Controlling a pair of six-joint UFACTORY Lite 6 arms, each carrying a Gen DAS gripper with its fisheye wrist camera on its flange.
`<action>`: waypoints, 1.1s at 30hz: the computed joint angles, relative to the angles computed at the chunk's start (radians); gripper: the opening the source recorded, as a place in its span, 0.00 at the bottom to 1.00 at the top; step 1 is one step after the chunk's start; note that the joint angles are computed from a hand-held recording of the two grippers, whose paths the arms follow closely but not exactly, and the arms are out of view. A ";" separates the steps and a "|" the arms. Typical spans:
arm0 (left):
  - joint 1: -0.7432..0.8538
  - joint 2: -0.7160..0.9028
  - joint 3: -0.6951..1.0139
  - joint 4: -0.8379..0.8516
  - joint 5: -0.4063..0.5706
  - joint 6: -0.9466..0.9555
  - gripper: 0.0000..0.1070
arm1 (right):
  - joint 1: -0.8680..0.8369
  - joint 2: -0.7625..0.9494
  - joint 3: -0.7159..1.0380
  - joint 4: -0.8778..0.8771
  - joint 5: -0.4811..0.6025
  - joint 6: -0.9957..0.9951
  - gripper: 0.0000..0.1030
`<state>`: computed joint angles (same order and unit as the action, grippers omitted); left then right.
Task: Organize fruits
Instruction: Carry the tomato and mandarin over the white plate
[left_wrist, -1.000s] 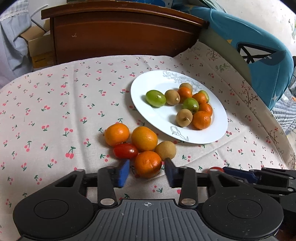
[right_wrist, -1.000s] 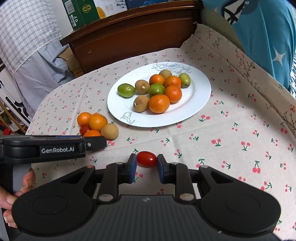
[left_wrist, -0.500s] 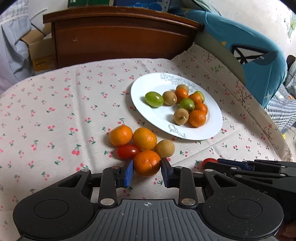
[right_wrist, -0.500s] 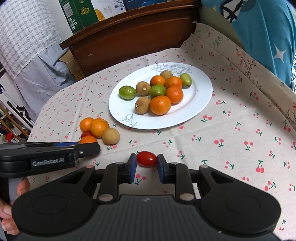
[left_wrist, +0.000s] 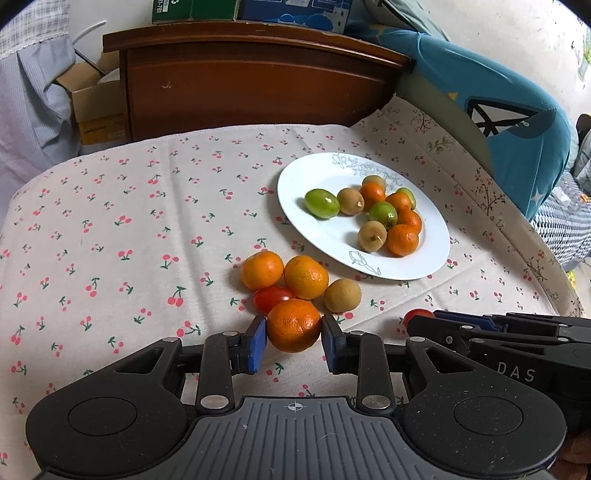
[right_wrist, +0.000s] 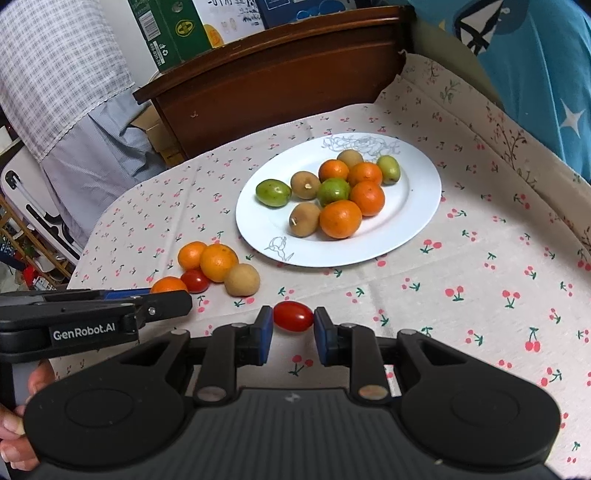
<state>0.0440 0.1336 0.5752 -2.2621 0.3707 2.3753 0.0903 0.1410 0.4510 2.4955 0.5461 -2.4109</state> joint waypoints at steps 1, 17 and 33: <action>-0.001 0.001 0.000 -0.005 0.000 0.003 0.27 | 0.001 -0.003 -0.002 0.000 0.001 0.001 0.23; -0.020 -0.079 0.026 -0.067 0.016 0.038 0.27 | -0.067 -0.127 0.009 -0.101 0.036 0.142 0.23; -0.046 0.143 0.312 0.156 0.023 -0.198 0.27 | -0.147 0.025 0.271 -0.239 0.046 0.297 0.23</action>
<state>-0.0018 0.2764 0.8868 -2.1063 0.3933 2.1776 -0.0568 0.1664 0.7216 2.2561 0.5917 -2.1138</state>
